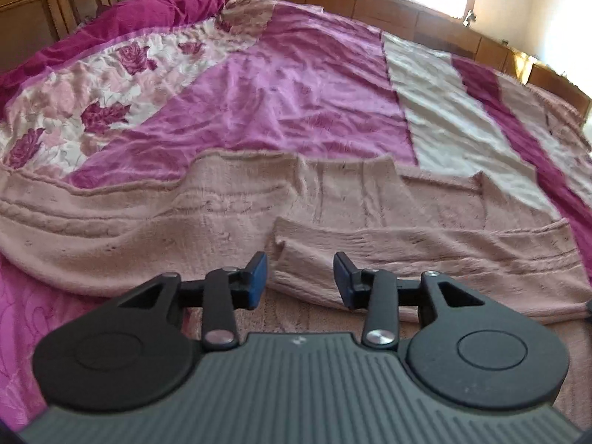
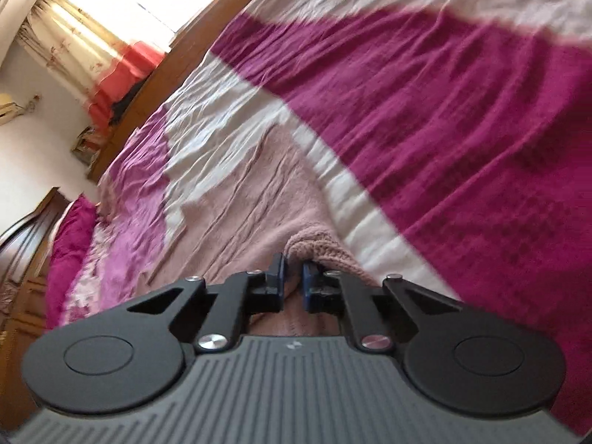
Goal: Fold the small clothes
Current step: 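Move the left tool to the other sleeve and grasp its cuff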
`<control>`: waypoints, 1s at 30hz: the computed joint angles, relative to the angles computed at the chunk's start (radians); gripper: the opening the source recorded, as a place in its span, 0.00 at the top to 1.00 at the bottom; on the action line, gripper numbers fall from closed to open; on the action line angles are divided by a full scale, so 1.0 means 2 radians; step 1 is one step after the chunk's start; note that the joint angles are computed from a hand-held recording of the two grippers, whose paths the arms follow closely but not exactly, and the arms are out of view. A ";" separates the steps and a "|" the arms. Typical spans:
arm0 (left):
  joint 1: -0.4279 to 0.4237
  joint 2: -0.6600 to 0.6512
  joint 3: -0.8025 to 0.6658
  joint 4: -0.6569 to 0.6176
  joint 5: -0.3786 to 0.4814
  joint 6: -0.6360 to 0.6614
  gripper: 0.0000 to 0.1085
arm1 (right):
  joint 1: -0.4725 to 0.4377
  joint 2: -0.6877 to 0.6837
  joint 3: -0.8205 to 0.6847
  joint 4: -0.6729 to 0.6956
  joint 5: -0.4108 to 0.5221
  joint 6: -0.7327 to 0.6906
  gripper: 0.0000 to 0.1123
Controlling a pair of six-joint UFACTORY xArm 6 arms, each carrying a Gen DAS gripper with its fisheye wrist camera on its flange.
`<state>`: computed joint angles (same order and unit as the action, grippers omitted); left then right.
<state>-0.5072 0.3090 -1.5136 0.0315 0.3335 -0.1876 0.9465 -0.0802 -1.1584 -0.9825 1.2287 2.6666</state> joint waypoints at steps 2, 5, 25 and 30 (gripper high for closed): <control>0.000 0.012 -0.013 0.021 0.020 -0.019 0.62 | 0.002 0.000 0.001 0.005 0.006 0.001 0.92; 0.002 0.026 -0.025 0.051 0.044 -0.039 0.60 | -0.002 -0.001 0.007 0.010 -0.004 -0.006 0.91; 0.048 -0.035 -0.004 0.064 0.070 -0.054 0.45 | 0.025 0.015 -0.061 0.022 0.004 -0.131 0.47; 0.081 -0.030 -0.030 0.085 0.106 -0.076 0.45 | 0.035 0.030 -0.091 0.026 -0.003 -0.165 0.44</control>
<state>-0.3453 0.2495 -1.5739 0.2012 0.5460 -0.3392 1.0160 -0.0193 -1.3406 -0.9312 1.2233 2.3366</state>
